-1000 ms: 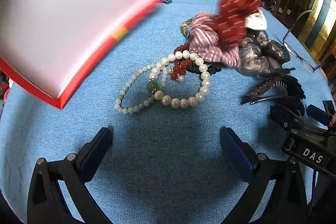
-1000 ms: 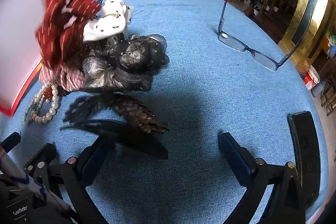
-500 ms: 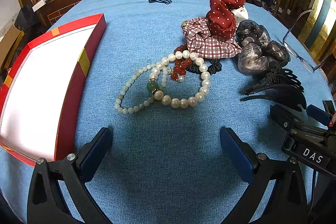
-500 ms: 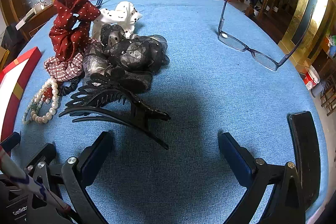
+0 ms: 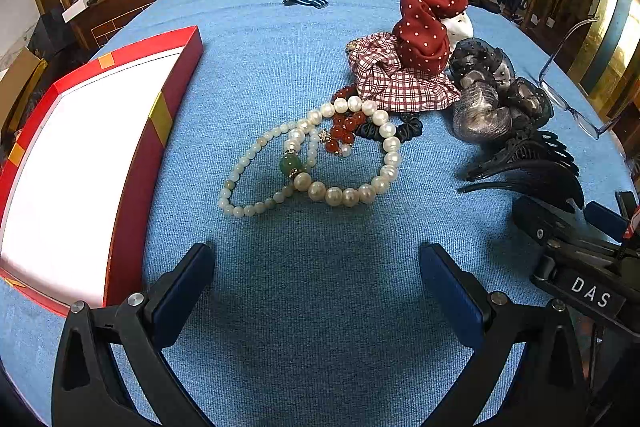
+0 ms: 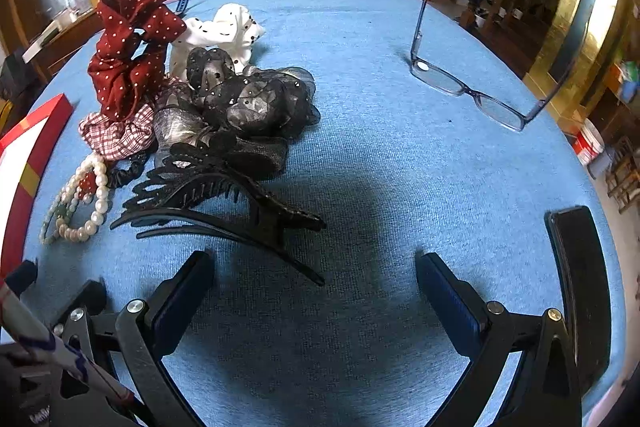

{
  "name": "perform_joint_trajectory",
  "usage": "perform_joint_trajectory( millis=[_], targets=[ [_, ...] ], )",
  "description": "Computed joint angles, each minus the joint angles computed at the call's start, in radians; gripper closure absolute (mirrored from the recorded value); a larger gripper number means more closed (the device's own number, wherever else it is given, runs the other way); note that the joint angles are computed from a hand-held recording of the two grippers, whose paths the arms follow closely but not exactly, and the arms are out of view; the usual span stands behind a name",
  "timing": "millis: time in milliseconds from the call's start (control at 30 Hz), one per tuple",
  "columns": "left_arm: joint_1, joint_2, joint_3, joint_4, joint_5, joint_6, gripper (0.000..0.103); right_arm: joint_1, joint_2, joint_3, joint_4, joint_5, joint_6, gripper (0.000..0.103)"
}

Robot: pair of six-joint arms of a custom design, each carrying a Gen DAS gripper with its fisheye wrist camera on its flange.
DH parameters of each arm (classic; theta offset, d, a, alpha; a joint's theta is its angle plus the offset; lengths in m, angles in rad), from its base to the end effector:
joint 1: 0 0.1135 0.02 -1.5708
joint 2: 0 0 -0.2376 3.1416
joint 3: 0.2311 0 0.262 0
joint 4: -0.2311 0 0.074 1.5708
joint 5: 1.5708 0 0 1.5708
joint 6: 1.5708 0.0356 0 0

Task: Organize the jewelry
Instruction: 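Move both tools toward the heap of hair accessories and bracelets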

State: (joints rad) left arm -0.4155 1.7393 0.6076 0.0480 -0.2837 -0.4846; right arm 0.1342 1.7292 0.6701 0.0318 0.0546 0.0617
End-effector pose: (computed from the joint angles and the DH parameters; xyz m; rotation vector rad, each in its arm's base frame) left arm 0.2540 -0.1012 0.0468 -0.1808 2.5783 0.0529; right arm 0.2890 0.0371 0.0614 -0.0743 2.5946 0.0002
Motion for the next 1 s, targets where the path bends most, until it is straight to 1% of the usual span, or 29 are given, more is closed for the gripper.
perform_joint_trajectory(
  millis=[67,100,133,167,233,267,333,367,433,467,500,533,567,600,700,800,867,1000],
  targets=[
    [0.012,-0.04,-0.022,-0.02,0.022,0.036,0.0,-0.008,-0.018,-0.015,0.001,-0.02,-0.011,0.0],
    [0.019,-0.077,-0.052,-0.007,0.036,0.048,0.0,-0.016,-0.038,-0.027,-0.008,-0.044,-0.021,0.0],
    [0.023,-0.134,-0.097,0.012,0.039,0.059,0.0,-0.029,-0.067,-0.042,-0.02,-0.08,-0.024,0.001],
    [0.013,-0.203,-0.142,0.008,0.019,0.057,0.0,-0.042,-0.101,-0.064,-0.023,-0.108,-0.02,0.001],
    [0.004,-0.358,-0.22,-0.013,-0.007,0.081,0.0,-0.074,-0.218,-0.131,-0.034,-0.155,-0.015,0.001],
    [-0.002,-0.462,-0.264,-0.039,-0.025,0.094,0.0,-0.081,-0.27,-0.156,-0.04,-0.167,-0.016,0.001],
    [-0.003,-0.595,-0.298,-0.103,-0.039,0.117,0.0,-0.104,-0.4,-0.217,-0.061,-0.201,-0.009,0.001],
    [0.002,-0.654,-0.306,-0.143,-0.029,0.136,0.0,-0.115,-0.449,-0.236,-0.075,-0.221,-0.003,0.001],
    [-0.004,-0.746,-0.326,-0.186,-0.04,0.163,0.0,-0.128,-0.545,-0.261,-0.128,-0.265,0.015,0.001],
    [-0.01,-0.783,-0.334,-0.202,-0.045,0.183,0.0,-0.123,-0.571,-0.266,-0.141,-0.265,0.023,0.001],
    [-0.02,-0.806,-0.335,-0.221,-0.046,0.19,0.0,-0.115,-0.595,-0.265,-0.168,-0.259,0.022,0.001],
    [-0.012,-0.813,-0.331,-0.226,-0.028,0.205,0.0,-0.107,-0.616,-0.253,-0.212,-0.267,0.012,0.001],
    [-0.004,-0.823,-0.332,-0.224,-0.011,0.216,0.0,-0.102,-0.626,-0.244,-0.23,-0.282,0.008,0.001],
    [-0.003,-0.826,-0.331,-0.222,-0.005,0.223,0.0,-0.103,-0.648,-0.248,-0.241,-0.294,0.005,0.001],
    [-0.013,-0.819,-0.319,-0.23,-0.008,0.232,0.0,-0.092,-0.719,-0.276,-0.257,-0.284,-0.009,0.001],
    [-0.004,-0.774,-0.309,-0.209,0.004,0.235,0.0,-0.094,-0.702,-0.271,-0.262,-0.283,-0.034,0.001],
    [-0.001,-0.739,-0.303,-0.191,0.011,0.229,0.0,-0.108,-0.684,-0.267,-0.258,-0.306,-0.055,0.002],
    [-0.002,-0.699,-0.291,-0.184,0.018,0.227,0.0,-0.106,-0.651,-0.258,-0.247,-0.316,-0.077,0.002]
  ],
)
